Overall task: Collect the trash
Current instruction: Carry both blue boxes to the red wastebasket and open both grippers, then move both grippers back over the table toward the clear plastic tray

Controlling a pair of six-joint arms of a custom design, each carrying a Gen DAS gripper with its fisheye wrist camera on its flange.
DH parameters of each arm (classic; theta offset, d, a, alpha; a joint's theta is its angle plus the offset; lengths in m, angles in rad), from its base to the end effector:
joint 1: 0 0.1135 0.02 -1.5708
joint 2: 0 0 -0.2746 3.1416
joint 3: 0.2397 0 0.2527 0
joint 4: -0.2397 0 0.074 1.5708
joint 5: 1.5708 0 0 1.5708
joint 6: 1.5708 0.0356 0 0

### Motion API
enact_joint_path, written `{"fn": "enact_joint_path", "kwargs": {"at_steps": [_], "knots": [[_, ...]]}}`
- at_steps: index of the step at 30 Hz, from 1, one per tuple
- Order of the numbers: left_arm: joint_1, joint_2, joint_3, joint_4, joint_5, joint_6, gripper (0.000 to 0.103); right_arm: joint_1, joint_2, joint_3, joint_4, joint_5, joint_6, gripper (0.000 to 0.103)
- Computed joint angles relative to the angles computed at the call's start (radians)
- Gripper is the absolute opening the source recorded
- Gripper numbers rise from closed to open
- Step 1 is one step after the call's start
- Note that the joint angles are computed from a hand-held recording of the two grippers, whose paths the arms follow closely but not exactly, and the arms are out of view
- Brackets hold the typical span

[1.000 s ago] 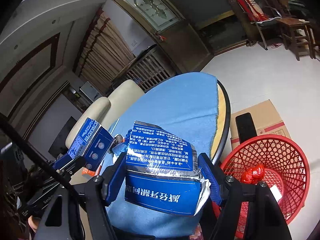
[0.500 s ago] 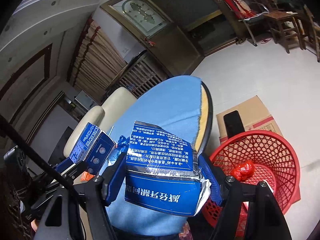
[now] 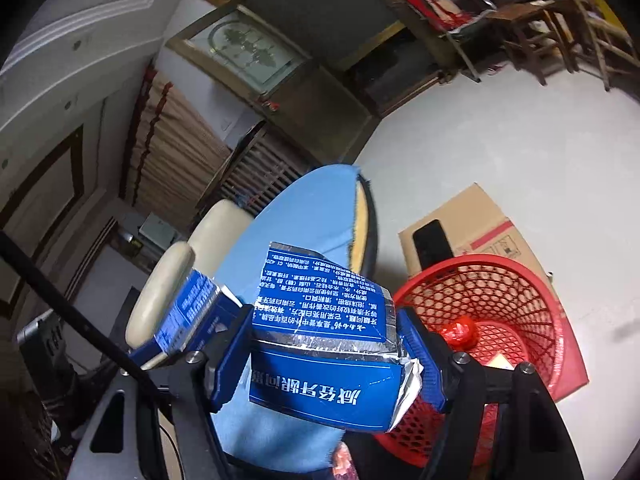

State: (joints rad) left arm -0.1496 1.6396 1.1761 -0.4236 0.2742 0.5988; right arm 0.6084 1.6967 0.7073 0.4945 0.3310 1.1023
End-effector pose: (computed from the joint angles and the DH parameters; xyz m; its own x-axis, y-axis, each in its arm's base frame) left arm 0.3483 -0.0622 0.2474 -0.4570 0.6176 -0.6401 0.6903 0.7001 0.1826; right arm 0.2808 0.1815 0.1626 -0.4489 0.7157 -0.5351 0.2096 0.6664 0.7155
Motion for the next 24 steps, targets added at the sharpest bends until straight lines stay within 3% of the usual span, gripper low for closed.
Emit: {"fn": "enact_joint_path", "kwargs": {"at_steps": [12,15,24], "knots": [[-0.125,0.051,0.018,-0.086,0.008,0.012,0.059,-0.062,-0.061,-0.137,0.052,-0.027,0.127,0.076],[-0.136,0.061,0.024,-0.091,0.016,0.022,0.065,-0.078,-0.055,-0.152,0.068,-0.05,0.159,0.078],[-0.026,0.078,0.025,-0.058,0.037,0.045,0.066,-0.076,-0.058,-0.141,0.057,-0.029,0.134,0.078]]}}
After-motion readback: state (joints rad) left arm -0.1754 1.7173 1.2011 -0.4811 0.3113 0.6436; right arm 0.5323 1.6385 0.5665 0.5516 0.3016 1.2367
